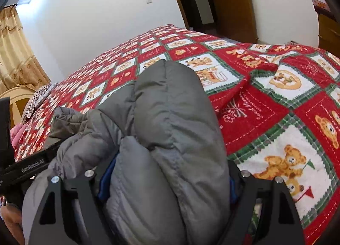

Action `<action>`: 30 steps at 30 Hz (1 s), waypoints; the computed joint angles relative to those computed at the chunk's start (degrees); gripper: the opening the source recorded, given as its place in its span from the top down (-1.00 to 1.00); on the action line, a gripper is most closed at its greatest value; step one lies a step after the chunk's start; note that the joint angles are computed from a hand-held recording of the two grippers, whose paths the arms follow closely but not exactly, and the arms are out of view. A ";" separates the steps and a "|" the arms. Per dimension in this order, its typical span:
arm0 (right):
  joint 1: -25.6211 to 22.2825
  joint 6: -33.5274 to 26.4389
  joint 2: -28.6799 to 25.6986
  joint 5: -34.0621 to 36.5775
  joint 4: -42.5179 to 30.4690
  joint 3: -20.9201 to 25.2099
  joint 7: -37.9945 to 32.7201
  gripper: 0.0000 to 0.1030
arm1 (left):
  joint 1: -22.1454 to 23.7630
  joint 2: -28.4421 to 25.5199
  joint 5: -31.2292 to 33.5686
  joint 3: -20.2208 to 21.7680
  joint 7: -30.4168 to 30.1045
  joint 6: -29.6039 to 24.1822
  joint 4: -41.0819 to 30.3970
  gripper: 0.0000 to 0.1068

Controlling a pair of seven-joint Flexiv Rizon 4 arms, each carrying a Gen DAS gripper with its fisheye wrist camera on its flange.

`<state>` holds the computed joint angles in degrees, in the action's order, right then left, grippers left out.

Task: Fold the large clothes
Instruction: 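Press the folded jacket flat and open both tools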

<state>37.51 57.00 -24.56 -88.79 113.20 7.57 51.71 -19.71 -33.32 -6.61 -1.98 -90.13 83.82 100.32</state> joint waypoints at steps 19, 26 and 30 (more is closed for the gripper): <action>1.30 -7.40 11.31 6.69 5.45 6.32 -14.70 -0.11 | -5.95 15.45 20.27 11.09 -19.19 -7.13 7.88 -0.91; 1.65 1.84 4.52 14.90 3.39 3.06 -18.36 0.14 | -4.17 14.28 24.42 8.59 -23.90 -8.23 7.81 -0.91; 3.13 0.69 3.75 14.08 3.29 1.99 -18.87 0.10 | -4.41 14.25 26.25 8.39 -25.37 -10.06 6.77 -0.91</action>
